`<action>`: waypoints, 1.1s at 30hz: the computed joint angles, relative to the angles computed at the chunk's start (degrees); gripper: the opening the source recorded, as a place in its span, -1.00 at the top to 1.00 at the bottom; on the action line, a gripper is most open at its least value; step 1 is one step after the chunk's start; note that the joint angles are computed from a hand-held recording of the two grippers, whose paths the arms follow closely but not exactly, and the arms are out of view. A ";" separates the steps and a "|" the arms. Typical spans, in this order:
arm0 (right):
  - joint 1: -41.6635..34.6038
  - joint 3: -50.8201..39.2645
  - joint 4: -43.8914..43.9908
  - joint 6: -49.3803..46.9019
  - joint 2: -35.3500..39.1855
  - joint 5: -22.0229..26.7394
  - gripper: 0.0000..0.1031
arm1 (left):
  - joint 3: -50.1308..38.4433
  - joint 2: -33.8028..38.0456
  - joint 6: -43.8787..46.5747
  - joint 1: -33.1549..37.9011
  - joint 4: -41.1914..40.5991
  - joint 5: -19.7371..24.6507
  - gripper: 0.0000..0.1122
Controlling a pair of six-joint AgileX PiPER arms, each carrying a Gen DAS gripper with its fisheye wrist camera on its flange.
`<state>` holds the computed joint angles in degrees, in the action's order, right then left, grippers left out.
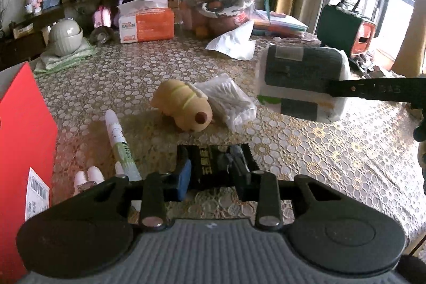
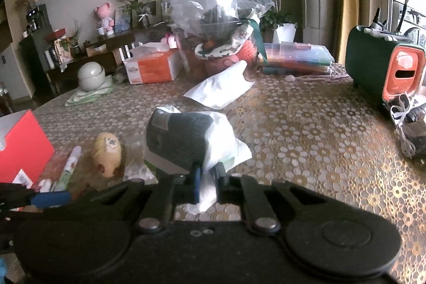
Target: Organize objects
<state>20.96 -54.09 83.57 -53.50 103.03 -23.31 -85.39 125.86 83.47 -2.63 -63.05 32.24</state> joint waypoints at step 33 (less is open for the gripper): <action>1.87 3.12 -2.14 4.95 -2.87 0.71 0.82 | -0.15 0.60 -1.43 -2.83 3.25 -4.85 -0.07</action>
